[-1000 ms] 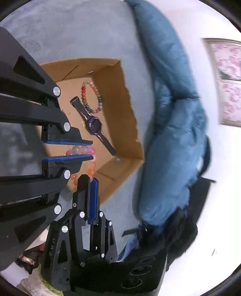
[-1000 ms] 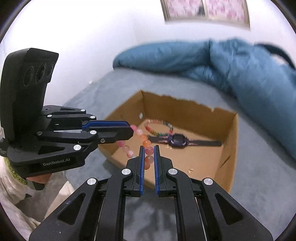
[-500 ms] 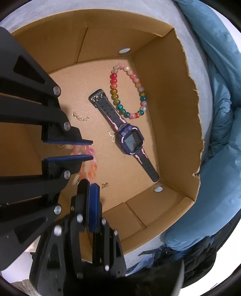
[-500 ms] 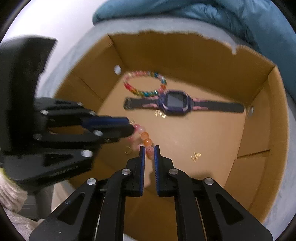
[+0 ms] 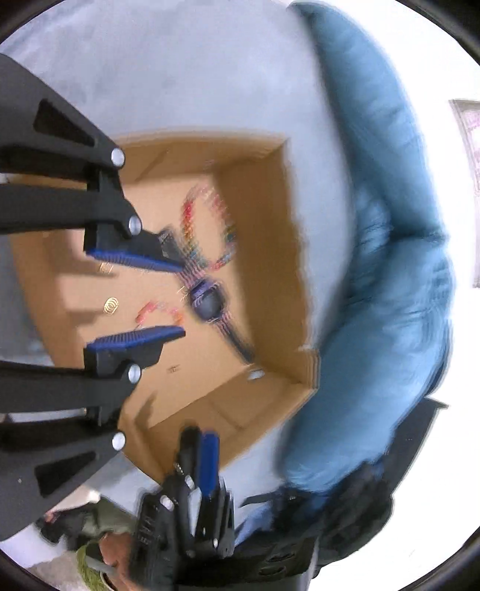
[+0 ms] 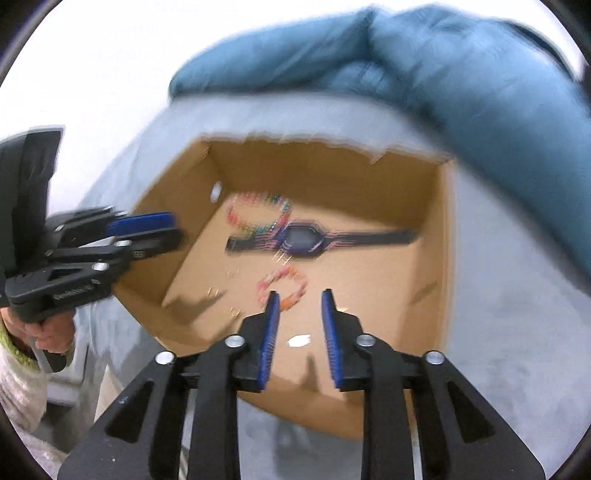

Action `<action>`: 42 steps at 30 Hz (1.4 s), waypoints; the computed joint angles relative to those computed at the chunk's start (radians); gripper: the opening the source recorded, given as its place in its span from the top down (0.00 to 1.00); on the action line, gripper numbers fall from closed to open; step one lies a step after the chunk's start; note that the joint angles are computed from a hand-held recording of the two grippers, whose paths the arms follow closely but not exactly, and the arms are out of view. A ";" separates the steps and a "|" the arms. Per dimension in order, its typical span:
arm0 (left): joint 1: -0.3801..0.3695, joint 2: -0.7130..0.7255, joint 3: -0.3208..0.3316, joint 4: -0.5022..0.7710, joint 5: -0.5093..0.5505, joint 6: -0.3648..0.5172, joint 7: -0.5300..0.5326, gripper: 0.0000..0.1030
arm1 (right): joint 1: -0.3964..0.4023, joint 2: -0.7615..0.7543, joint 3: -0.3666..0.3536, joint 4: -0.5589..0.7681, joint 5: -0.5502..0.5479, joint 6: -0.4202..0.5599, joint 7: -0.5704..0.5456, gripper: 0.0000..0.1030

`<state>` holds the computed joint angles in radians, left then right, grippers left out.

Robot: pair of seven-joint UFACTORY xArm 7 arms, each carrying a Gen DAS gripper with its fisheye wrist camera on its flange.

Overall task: Organize jewelry
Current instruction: 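Raise both open grippers above the box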

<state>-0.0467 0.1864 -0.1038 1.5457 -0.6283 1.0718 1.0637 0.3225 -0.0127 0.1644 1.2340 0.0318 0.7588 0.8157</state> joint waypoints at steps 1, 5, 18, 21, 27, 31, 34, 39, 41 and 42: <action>0.007 -0.018 0.002 -0.018 -0.024 -0.033 0.015 0.62 | -0.001 -0.036 0.001 -0.026 -0.061 -0.003 0.066 0.69; 0.015 -0.049 0.026 -0.058 -0.041 -0.159 -0.008 0.45 | -0.037 -0.173 0.016 -0.147 -0.181 0.006 0.288 0.55; 0.037 0.111 0.014 0.050 0.171 0.035 -0.373 0.41 | -0.007 -0.162 -0.010 -0.298 0.179 -0.156 0.224 0.53; 0.016 0.069 0.013 -0.011 0.207 -0.031 -0.388 0.41 | -0.011 -0.162 -0.005 -0.279 0.168 -0.131 0.227 0.53; 0.002 0.016 0.018 -0.075 0.234 -0.077 -0.412 0.41 | -0.009 -0.177 -0.001 -0.288 0.170 -0.115 0.218 0.53; 0.013 -0.042 0.028 -0.138 0.210 -0.068 -0.376 0.41 | -0.008 -0.220 0.003 -0.301 0.172 -0.087 0.228 0.53; 0.020 -0.091 0.043 -0.189 0.192 -0.053 -0.351 0.41 | -0.007 -0.242 0.018 -0.300 0.152 -0.064 0.260 0.53; 0.029 -0.168 0.072 -0.269 0.172 -0.026 -0.309 0.41 | 0.004 -0.287 0.039 -0.317 0.134 -0.038 0.308 0.53; 0.029 -0.192 0.082 -0.298 0.164 -0.025 -0.294 0.41 | 0.010 -0.304 0.047 -0.332 0.133 -0.045 0.330 0.53; 0.029 -0.206 0.086 -0.316 0.159 -0.032 -0.281 0.41 | 0.014 -0.308 0.052 -0.341 0.133 -0.053 0.341 0.53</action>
